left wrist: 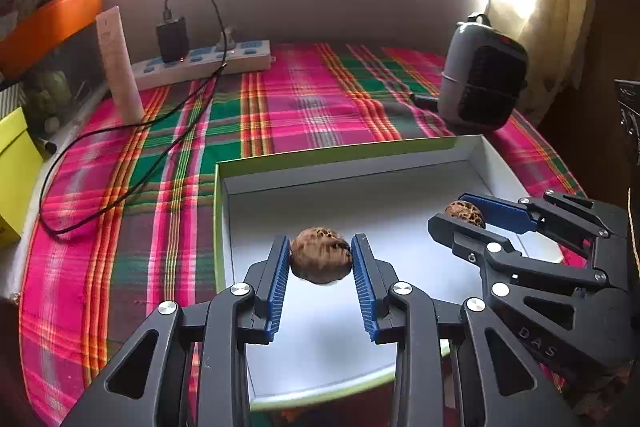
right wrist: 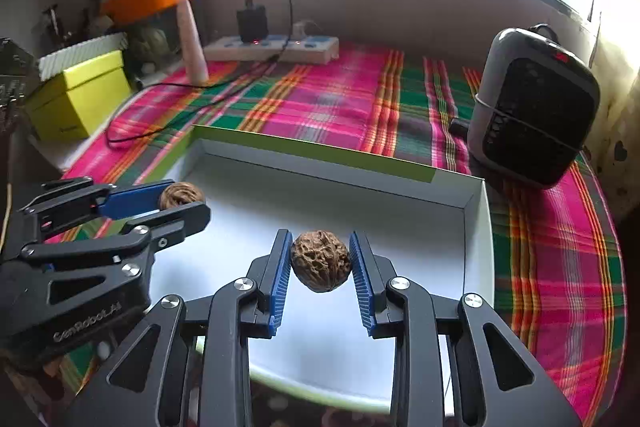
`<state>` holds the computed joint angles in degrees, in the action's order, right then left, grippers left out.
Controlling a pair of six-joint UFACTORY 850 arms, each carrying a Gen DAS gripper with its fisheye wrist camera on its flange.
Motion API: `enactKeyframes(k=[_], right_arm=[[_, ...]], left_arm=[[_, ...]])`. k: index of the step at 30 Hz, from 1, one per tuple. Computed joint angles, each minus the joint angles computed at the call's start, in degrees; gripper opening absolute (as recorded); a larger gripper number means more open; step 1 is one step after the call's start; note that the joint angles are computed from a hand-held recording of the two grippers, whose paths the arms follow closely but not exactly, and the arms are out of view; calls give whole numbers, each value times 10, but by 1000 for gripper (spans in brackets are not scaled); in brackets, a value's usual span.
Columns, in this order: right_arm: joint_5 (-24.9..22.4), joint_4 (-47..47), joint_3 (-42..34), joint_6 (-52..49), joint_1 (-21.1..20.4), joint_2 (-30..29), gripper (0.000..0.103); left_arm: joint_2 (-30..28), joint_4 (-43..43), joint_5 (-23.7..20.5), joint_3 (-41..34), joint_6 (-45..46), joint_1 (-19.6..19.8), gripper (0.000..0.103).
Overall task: Organize objects
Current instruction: 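Carry both held walnuts over the white tray with both grippers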
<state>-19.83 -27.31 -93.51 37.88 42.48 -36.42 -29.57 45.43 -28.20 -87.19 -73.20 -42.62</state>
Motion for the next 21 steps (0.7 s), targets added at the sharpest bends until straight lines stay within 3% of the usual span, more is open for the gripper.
enactKeyframes(k=[6, 21], right_arm=[[-27, 37, -41, -39, -4, -30, 31], [-85, 57, -92, -77, -3, -63, 31]], left_arm=[[-16, -47, 3, -18, 48, 9, 30], [-23, -57, 2, -21, 57, 14, 30]])
